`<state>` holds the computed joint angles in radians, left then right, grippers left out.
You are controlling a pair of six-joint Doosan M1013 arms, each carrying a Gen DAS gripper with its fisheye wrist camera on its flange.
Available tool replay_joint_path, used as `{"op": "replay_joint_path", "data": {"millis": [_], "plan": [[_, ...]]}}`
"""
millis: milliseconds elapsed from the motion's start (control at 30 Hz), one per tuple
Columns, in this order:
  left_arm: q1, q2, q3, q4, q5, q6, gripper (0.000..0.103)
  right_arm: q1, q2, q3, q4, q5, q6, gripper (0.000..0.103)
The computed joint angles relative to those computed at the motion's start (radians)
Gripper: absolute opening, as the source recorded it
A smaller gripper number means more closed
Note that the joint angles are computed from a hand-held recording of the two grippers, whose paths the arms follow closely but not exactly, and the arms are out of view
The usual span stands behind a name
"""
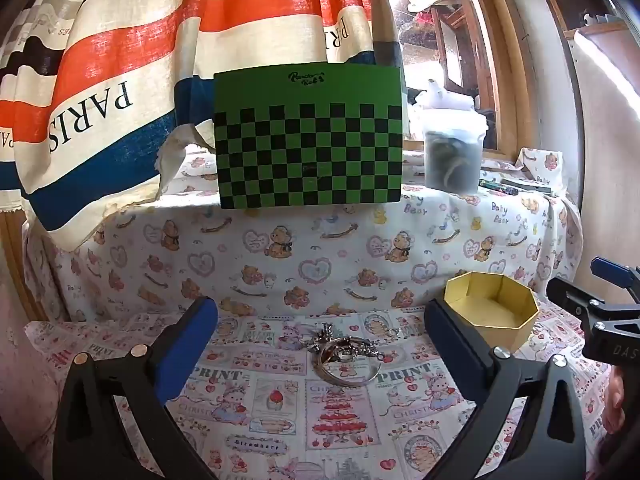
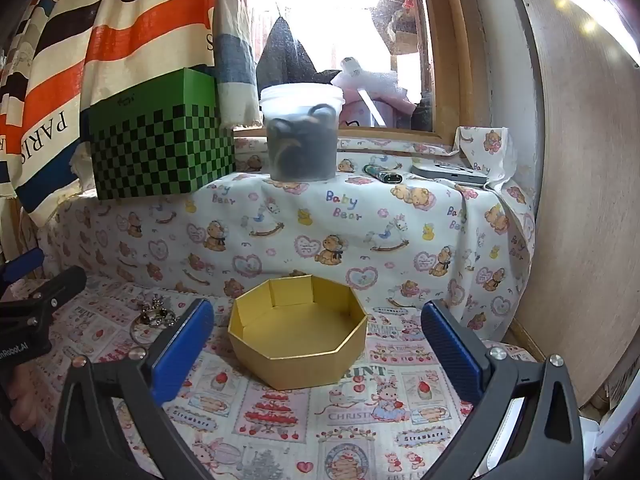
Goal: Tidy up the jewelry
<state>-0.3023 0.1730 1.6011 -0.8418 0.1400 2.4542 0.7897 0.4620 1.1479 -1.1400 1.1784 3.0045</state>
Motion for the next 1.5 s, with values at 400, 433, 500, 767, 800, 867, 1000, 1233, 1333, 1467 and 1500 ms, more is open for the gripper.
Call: {"op": "replay_joint_path", "data": {"millis": [400, 433, 500, 767, 800, 867, 1000, 1233, 1333, 1467, 1500], "plan": [[-0.002, 0.003, -0.001, 0.044, -0.003, -0.046, 0.103, -0.001, 0.000, 0.002, -0.005, -0.003, 0.004, 0.103], [-0.001, 0.004, -0.002, 0.006, 0.002, -0.008, 0.103, 0.000, 0.000, 0.002, -0.005, -0.002, 0.004, 0.103], [0.000, 0.004, 0.000, -0.037, 0.004, 0.041, 0.103, 0.000, 0.000, 0.001, -0.003, -0.003, 0.002, 0.103], [0.004, -0.001, 0.002, -0.147, 0.028, 0.162, 0.103, 0.000, -0.001, 0.001, -0.003, -0.002, -0.001, 0.103], [0.005, -0.001, 0.001, -0.165, 0.033, 0.180, 0.103, 0.000, -0.002, 0.002, -0.004, -0.002, -0.001, 0.103], [0.007, -0.001, 0.002, -0.205, 0.039, 0.219, 0.103, 0.001, -0.002, 0.002, -0.005, -0.001, 0.000, 0.103], [0.005, 0.000, 0.000, -0.164, 0.037, 0.182, 0.103, 0.001, -0.001, 0.000, -0.003, 0.000, -0.001, 0.103], [0.000, 0.000, -0.002, -0.042, 0.017, 0.055, 0.103, 0.001, -0.002, 0.002, -0.005, -0.001, 0.000, 0.103], [0.000, 0.001, -0.002, -0.039, 0.016, 0.052, 0.103, 0.001, -0.002, 0.003, -0.005, -0.002, 0.000, 0.103], [0.002, 0.002, -0.003, -0.026, 0.019, 0.039, 0.103, 0.001, -0.002, 0.003, -0.005, -0.002, 0.000, 0.103], [0.002, 0.002, -0.004, -0.016, 0.020, 0.028, 0.103, 0.001, -0.002, 0.003, -0.005, -0.002, 0.000, 0.103]]}}
